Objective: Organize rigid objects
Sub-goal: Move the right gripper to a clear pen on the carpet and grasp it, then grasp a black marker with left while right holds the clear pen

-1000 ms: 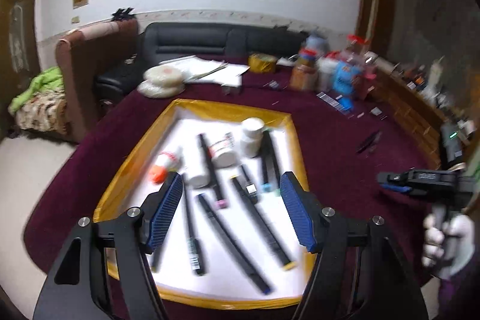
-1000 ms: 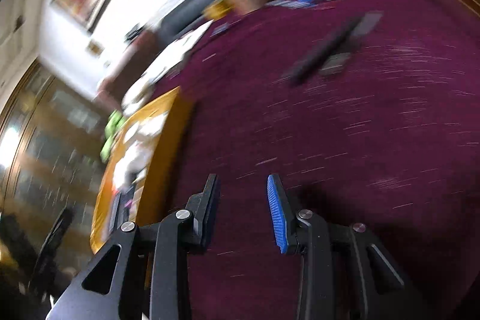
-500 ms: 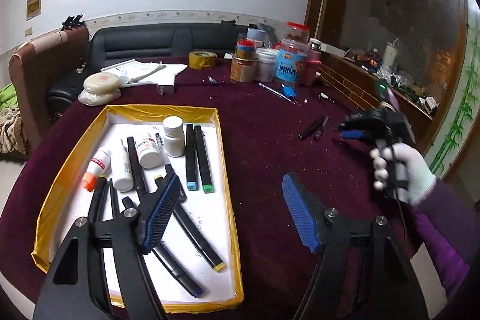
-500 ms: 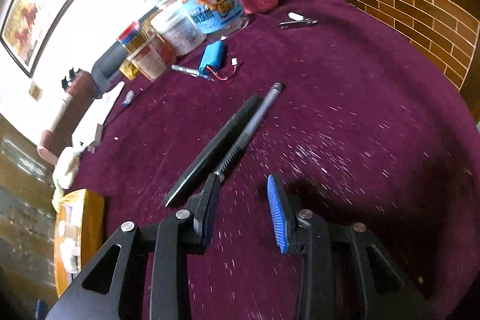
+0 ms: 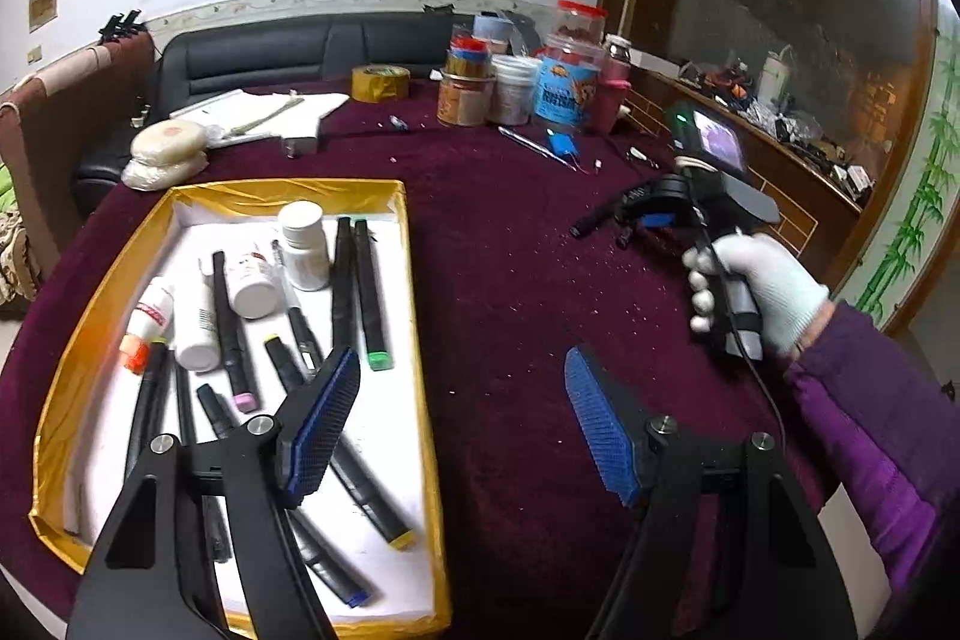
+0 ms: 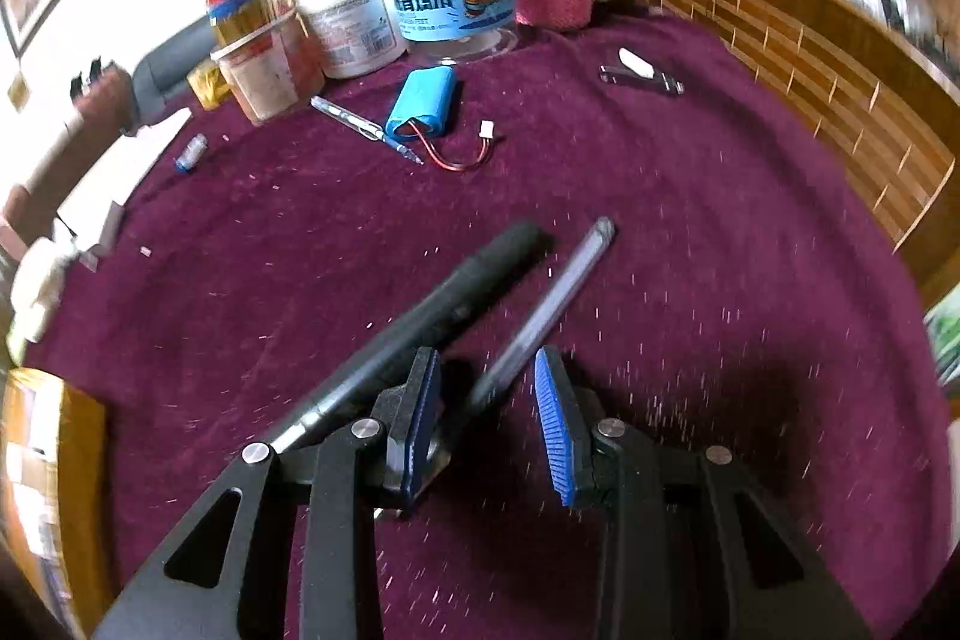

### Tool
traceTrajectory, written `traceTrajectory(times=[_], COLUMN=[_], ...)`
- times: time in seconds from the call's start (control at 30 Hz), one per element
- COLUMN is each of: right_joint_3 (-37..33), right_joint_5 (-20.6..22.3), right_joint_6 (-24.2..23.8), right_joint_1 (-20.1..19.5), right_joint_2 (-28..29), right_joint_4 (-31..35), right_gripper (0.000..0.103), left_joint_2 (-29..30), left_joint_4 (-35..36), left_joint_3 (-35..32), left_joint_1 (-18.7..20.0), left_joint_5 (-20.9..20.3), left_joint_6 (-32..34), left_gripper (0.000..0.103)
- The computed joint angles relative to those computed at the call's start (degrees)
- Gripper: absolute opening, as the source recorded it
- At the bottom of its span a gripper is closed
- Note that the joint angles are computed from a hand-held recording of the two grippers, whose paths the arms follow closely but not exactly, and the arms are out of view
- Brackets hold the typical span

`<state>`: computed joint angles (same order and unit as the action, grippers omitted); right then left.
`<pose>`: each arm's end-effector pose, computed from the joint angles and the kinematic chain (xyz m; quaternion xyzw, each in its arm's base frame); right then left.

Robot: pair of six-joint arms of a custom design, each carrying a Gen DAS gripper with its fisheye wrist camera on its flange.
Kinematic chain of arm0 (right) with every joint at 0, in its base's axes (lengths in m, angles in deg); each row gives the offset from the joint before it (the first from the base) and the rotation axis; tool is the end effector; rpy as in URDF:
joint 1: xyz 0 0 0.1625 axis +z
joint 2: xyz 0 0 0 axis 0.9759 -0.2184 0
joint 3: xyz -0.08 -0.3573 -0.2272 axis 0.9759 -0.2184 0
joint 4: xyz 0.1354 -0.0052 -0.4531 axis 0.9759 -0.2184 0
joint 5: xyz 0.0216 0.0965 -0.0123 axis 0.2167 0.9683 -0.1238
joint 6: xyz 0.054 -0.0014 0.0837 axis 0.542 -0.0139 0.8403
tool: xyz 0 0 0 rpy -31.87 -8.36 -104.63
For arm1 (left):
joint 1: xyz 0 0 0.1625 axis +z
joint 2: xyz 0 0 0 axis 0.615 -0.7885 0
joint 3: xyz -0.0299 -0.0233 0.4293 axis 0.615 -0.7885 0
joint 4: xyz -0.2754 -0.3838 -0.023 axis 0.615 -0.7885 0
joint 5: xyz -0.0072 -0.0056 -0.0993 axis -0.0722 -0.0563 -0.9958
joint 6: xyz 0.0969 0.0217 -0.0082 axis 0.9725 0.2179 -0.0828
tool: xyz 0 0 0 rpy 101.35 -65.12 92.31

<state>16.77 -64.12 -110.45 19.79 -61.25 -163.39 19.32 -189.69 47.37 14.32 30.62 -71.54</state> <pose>0.1805 -0.7890 0.0216 0.1572 -0.9071 0.2505 0.2996 -0.1041 -0.4870 0.1476 0.0972 0.8432 -0.4274 0.3113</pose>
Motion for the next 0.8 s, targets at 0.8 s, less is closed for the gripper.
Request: traceTrajectory(times=[0.8], right_joint_3=[18.15], right_joint_5=[25.36], right_joint_6=[5.99], right_joint_1=[-11.26], right_joint_2=[-16.3], right_joint_4=[-4.01], right_gripper=[0.009], left_joint_2=[15.18], left_joint_4=[17.21], left_joint_3=[-25.32], left_joint_1=[6.38], left_joint_5=[-11.13], left_joint_6=[2.58], left_gripper=[0.07])
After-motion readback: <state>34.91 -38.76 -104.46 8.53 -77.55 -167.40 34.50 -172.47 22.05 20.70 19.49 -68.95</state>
